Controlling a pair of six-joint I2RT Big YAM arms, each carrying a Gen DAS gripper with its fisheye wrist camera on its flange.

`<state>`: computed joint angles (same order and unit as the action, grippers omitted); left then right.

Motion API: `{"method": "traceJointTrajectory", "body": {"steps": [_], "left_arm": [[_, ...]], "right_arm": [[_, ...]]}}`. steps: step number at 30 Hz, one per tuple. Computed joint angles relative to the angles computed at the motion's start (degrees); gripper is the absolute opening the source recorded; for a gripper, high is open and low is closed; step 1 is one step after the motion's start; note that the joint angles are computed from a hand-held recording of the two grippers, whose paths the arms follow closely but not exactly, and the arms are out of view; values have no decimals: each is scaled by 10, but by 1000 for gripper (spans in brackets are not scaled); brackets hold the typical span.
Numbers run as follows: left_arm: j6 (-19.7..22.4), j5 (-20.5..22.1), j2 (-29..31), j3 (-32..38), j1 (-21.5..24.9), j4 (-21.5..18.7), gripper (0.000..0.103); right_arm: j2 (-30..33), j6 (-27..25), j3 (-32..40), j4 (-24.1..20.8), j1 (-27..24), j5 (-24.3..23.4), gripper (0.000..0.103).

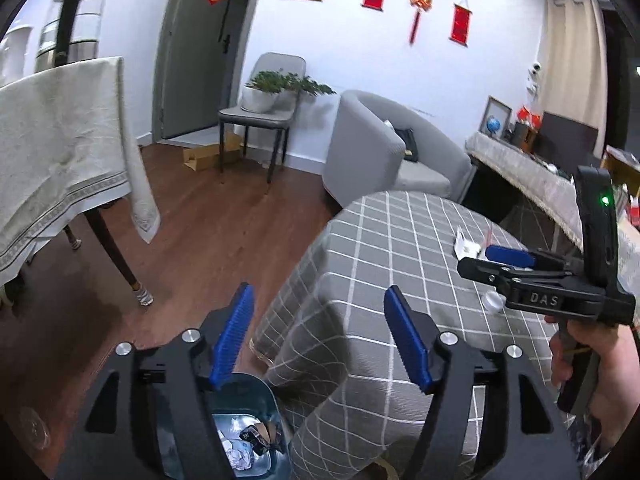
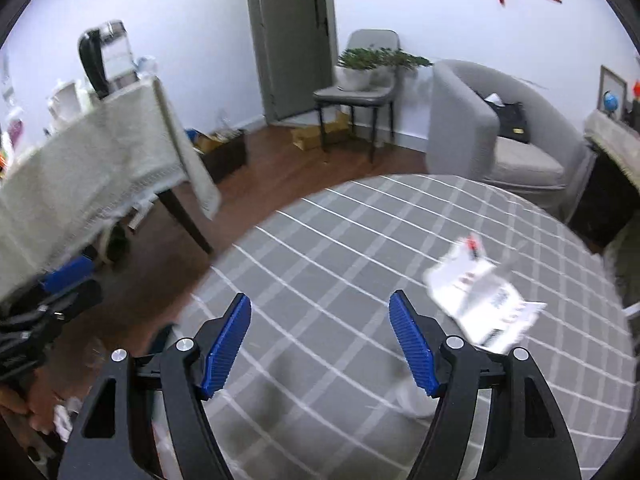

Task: Collect trash
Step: 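Move both open tools from the bin back over the plaid table, then grasp the white card packaging with the left tool while the right tool grasps the white cap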

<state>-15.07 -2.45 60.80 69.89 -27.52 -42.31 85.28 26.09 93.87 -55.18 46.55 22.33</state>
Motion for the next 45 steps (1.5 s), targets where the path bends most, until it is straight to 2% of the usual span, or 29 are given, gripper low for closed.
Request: {"method": "traceJointTrajectory", "body": {"steps": [5, 6, 9, 13, 22, 26, 37, 45], "left_arm": [[-2, 24, 24, 16, -17, -9, 79], [0, 24, 29, 20, -20, -10, 79], [1, 17, 45, 34, -29, -19, 80], [-11, 29, 59, 47, -34, -17, 81], [-5, 4, 99, 84, -68, -18, 81], [5, -6, 124, 112, -83, -19, 81], [34, -9, 193, 185, -116, -29, 79], [54, 8, 238, 226, -128, -42, 71]], "right_arm": [[-14, 1, -20, -16, -12, -5, 70], [-16, 1, -24, -19, -17, -14, 67], [-20, 5, -33, -29, -26, -30, 64], [-34, 7, -53, -36, -35, -45, 61], [-50, -7, -83, -31, -47, -62, 49], [-58, -11, -91, -27, -51, -53, 31], [-108, 9, -139, 10, -79, -76, 30], [-167, 48, -190, 49, -114, -81, 30]]}}
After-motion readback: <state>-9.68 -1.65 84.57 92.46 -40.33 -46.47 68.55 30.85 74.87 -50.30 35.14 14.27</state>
